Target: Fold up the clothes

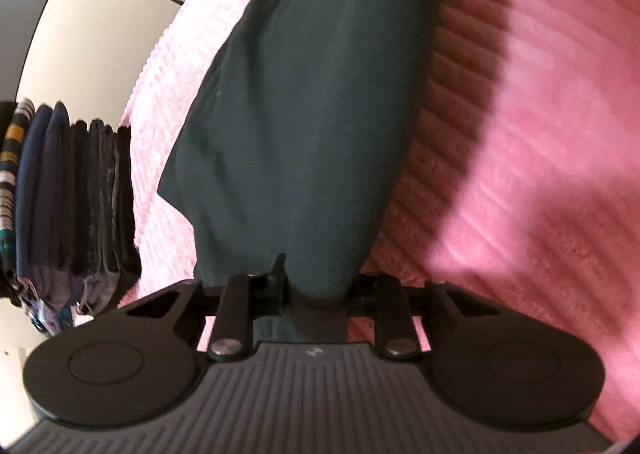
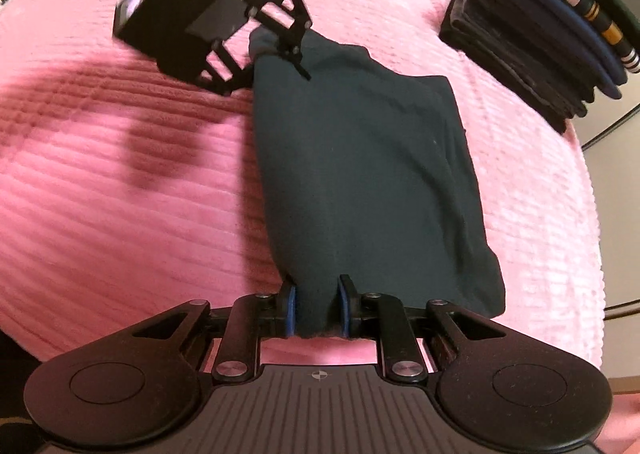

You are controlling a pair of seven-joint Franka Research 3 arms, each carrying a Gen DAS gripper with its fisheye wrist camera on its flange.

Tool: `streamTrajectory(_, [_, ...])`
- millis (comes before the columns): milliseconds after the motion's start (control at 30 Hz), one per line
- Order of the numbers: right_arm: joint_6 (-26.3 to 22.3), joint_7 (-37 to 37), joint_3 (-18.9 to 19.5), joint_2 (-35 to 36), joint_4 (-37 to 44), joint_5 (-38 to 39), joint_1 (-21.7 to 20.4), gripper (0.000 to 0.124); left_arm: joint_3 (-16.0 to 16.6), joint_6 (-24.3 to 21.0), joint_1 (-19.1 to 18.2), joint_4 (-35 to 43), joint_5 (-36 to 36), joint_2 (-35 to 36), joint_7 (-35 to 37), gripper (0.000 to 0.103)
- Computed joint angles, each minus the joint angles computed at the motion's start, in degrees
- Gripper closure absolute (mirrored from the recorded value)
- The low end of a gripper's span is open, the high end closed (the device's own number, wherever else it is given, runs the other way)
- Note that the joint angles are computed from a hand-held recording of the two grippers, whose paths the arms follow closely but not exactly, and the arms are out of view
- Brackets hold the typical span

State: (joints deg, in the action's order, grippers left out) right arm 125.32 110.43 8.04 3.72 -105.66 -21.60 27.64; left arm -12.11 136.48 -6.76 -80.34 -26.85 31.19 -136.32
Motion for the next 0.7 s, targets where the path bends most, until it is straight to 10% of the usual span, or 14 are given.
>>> streamTrajectory(67, [1.36, 3.48, 0.43, -0.34, -1.46, -5.04, 1.03, 0.049, 1.28, -3.06, -1.24, 3.11, 2.04, 0.79, -4.7, 0.085])
streamTrajectory(300, [0.69, 5.07, 0.6, 5.62, 1.59, -12.99, 4.0, 0.045, 3.41, -15.39, -4.22, 16.0, 8.66, 5.15, -22.24, 0.085])
streamTrajectory(467, [-2.84, 3.51, -1.14, 5.82, 1.19, -14.06, 5.17, 0.099, 2.71, -17.14, -3.59, 15.44, 9.76, 3.9, -25.22, 0.085])
streamTrajectory(700, [-0.94, -4.03, -0.68, -2.55, -3.65, -9.93, 1.62, 0.106, 2.02, -10.85, -1.3, 0.11, 6.77, -7.5, -20.78, 0.086])
